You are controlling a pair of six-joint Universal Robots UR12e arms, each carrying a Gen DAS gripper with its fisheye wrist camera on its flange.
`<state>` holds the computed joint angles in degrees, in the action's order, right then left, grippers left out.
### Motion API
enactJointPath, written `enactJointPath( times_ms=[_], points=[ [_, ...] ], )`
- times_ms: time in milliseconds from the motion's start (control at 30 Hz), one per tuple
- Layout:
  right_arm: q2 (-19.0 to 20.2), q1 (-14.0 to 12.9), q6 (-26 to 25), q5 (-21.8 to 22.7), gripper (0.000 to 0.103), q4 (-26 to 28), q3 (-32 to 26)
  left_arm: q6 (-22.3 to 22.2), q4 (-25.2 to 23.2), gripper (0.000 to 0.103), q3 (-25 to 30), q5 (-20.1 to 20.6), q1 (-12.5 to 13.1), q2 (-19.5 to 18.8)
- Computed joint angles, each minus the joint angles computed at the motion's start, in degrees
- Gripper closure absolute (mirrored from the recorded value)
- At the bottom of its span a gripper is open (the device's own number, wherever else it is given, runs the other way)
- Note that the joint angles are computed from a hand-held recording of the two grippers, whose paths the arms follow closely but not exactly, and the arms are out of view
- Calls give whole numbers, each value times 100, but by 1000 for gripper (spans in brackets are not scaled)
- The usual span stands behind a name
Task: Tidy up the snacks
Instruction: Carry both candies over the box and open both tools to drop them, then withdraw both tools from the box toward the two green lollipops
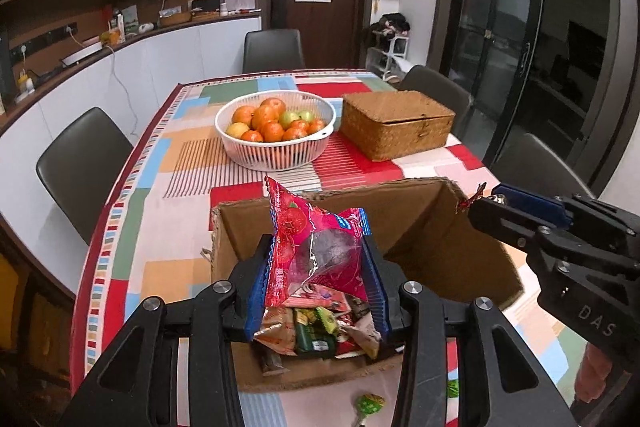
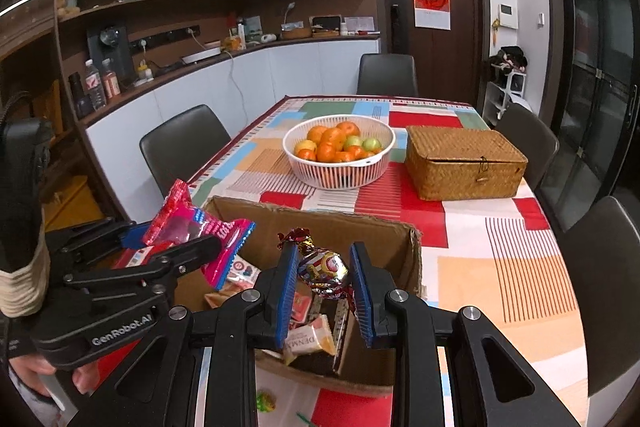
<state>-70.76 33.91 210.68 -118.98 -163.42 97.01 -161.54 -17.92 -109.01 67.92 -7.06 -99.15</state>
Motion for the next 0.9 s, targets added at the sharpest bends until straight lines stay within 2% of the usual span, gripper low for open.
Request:
enactJointPath(
  times_ms=[33, 100, 133, 167, 233, 400, 533, 900],
  points=[
    [10, -19, 15, 37, 75, 22, -17, 14, -43, 60, 35, 78, -27, -18],
    [25, -60, 59, 121, 75, 83, -51, 26, -90, 43, 84, 242, -65, -32],
    [32, -74, 73, 143, 74, 80, -60, -8, -2, 40, 66, 340, -78, -25],
    [34, -89, 79, 171, 66, 118, -72, -15, 73, 40, 46, 377, -72, -13],
    [20, -82, 142, 127, 57, 190, -73, 15, 235, 40, -69, 407, -47, 72],
    [-25, 114, 50, -337, 57, 31, 37, 243, 661, 37, -434, 283, 41, 337],
    [-79, 272, -43, -589, 52, -204, 184, 327, 873, 37, -682, 116, 109, 533],
    [-261, 612, -12, -923, 52, -537, 493, 477, 1130, 34, -1211, -276, 265, 1039]
  ],
)
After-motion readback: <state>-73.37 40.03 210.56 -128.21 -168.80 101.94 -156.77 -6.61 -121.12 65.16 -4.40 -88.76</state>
